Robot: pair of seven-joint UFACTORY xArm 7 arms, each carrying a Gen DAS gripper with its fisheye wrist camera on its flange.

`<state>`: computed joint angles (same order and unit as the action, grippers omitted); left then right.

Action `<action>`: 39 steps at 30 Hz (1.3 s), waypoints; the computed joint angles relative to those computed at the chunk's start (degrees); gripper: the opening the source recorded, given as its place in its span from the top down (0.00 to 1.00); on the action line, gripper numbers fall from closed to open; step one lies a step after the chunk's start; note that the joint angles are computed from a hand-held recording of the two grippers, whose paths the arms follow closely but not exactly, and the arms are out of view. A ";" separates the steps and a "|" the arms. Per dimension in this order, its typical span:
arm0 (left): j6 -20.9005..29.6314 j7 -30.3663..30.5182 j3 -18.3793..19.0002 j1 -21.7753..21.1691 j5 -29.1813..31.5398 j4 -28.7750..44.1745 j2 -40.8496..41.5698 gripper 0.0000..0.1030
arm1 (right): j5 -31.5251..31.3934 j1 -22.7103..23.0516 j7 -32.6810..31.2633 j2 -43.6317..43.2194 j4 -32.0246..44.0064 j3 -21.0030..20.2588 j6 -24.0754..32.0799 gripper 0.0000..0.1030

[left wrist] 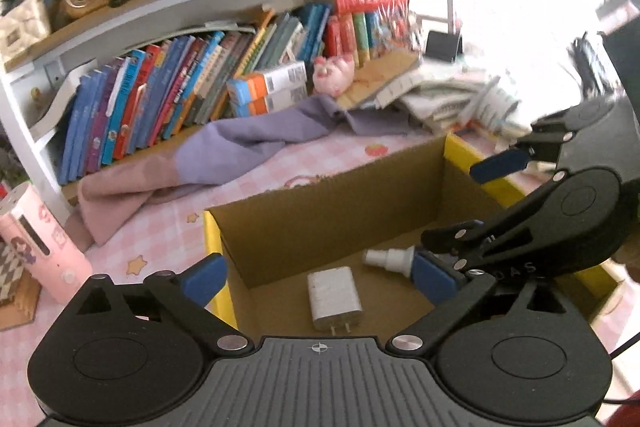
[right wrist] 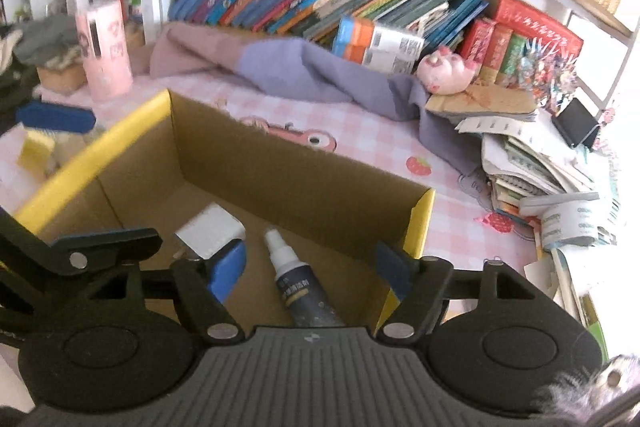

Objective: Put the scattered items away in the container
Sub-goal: 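Open both tools and release the charger and bottle inside the box, then withdraw both tools from the box back over the table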

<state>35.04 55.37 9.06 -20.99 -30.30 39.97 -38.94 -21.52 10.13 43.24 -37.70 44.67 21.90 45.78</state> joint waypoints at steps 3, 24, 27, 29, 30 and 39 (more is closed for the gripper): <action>1.17 -0.64 0.70 0.42 -0.56 -0.54 -2.29 0.00 | -0.98 -0.81 3.31 -2.47 0.19 2.23 0.72 0.26; 9.50 -5.60 5.70 8.10 0.35 -5.50 -15.95 0.00 | -3.99 -5.43 26.29 -10.09 8.02 21.00 22.98 0.11; 5.51 -6.68 3.88 10.84 2.96 -9.07 -19.65 0.00 | -3.63 -6.11 29.11 -9.49 9.89 23.67 26.23 0.11; 6.40 -5.51 5.18 10.62 5.18 -9.79 -21.30 0.00 | -3.48 -6.60 30.72 -8.86 11.23 25.57 28.07 0.11; 7.43 -5.04 6.11 10.48 5.94 -9.73 -21.82 0.00 | -3.33 -6.92 31.55 -8.50 11.97 26.57 28.98 0.11; 16.27 -0.18 12.49 13.38 9.66 -8.42 -24.75 0.00 | -0.98 -12.32 36.55 -4.85 20.09 36.92 35.57 0.10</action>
